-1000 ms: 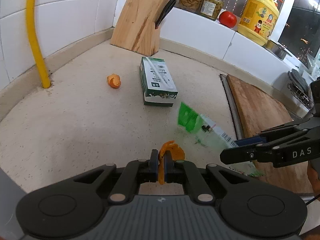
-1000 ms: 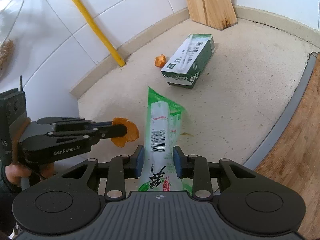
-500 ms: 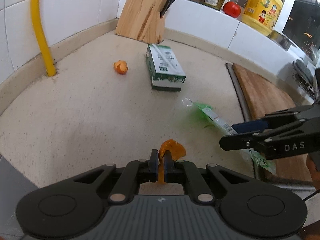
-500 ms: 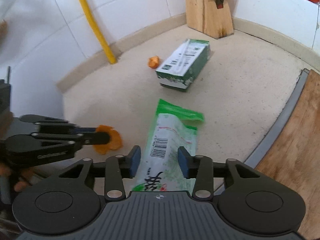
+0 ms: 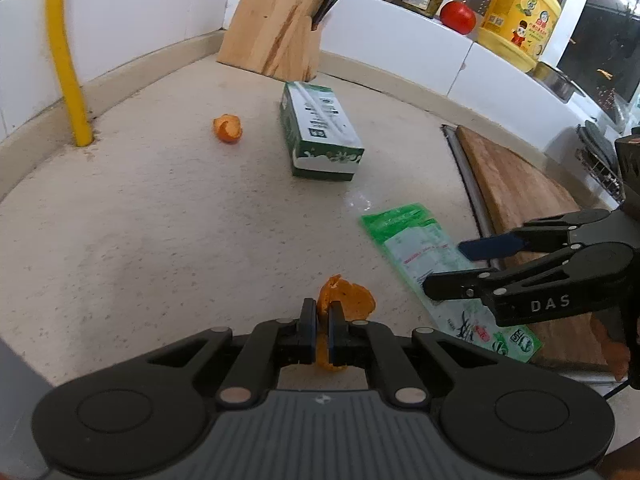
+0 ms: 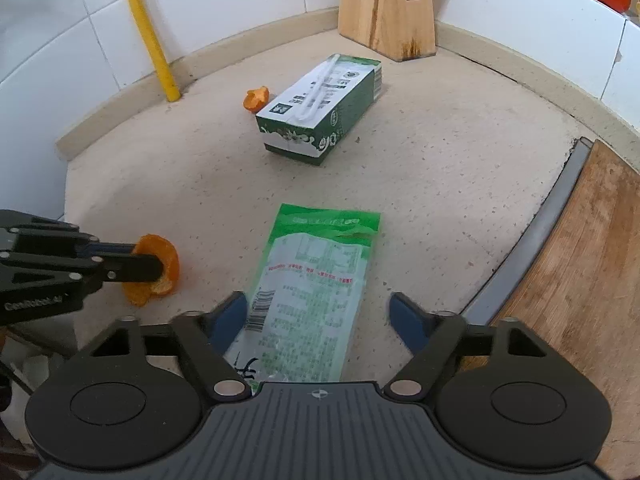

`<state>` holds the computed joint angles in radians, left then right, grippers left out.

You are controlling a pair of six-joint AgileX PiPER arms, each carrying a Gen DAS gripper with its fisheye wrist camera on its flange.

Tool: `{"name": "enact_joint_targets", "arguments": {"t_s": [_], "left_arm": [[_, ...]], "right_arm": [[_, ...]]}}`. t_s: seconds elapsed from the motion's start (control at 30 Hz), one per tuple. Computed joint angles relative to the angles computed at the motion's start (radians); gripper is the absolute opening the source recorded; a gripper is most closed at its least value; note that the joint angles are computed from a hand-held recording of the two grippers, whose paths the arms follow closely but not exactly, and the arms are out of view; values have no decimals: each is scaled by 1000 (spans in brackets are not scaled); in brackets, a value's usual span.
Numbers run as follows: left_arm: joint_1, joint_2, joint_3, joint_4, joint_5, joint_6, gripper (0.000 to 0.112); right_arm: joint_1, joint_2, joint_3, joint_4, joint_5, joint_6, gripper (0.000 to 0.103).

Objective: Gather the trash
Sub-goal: 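Lift the package with the right tool while the left tool holds the peel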

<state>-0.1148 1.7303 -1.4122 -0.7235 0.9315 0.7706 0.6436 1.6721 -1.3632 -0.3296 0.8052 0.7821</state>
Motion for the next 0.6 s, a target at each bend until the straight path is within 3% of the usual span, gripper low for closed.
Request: {"name": "enact_joint_targets", "arguments": {"t_s": [0.07,0.27,0.43,0.6], "left_arm": [[0,6,-2,-15,7,12,2],[26,23,-21,-50,41,6,2],[71,30,-34,-86,81,7,2],[79,33,-21,-96,92,18,2]], "right_arm": [[-7,3,-21,68,2,-55,40],[-62,-12,1,229,-67,-68,9],[-127,-67,76,379,-162,-102,7],[-127,-47,63,465,-154,-190,10]]}}
